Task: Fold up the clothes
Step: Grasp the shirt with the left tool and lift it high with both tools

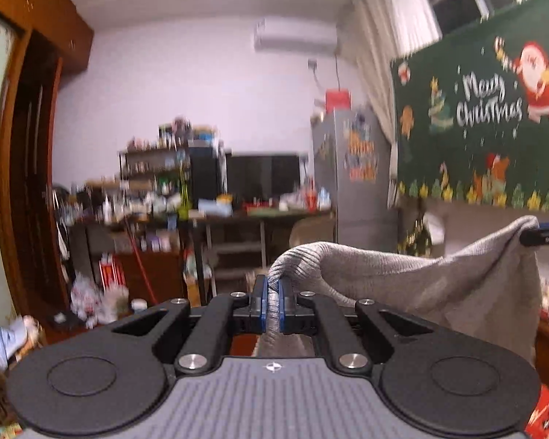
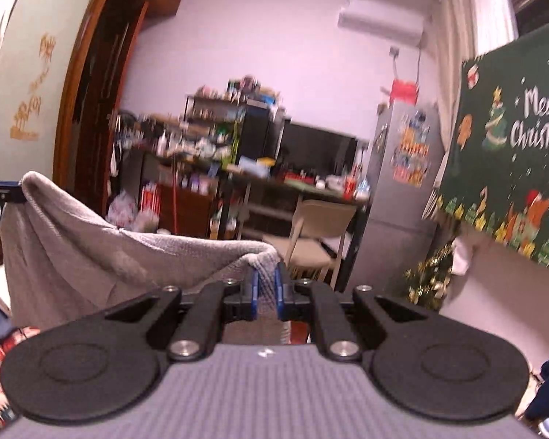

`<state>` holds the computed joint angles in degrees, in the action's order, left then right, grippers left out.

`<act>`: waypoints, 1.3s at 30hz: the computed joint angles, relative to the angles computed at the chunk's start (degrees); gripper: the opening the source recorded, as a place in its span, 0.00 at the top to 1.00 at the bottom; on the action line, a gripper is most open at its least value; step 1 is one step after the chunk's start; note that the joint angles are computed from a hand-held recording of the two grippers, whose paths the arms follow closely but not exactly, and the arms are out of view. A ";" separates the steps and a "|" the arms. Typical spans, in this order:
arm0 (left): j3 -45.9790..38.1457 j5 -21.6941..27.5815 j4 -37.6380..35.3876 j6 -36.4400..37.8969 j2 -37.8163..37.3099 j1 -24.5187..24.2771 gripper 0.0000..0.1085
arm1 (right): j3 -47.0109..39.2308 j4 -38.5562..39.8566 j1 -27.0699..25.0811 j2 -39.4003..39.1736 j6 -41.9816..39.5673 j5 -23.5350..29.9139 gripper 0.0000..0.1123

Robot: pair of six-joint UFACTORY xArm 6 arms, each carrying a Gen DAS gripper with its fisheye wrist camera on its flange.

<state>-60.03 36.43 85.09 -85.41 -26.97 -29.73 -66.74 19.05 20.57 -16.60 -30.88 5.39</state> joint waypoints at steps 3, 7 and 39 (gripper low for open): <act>-2.51 2.13 -0.08 2.94 -1.90 -2.27 0.95 | -0.72 -2.99 0.18 -3.57 3.46 1.38 0.92; -5.48 6.44 -0.48 6.29 -3.90 -5.92 0.95 | -1.50 -4.88 0.83 -8.65 5.38 3.30 0.92; -11.49 -11.62 -42.96 31.12 34.29 16.60 0.95 | -16.05 0.54 -2.12 33.44 7.40 11.07 0.92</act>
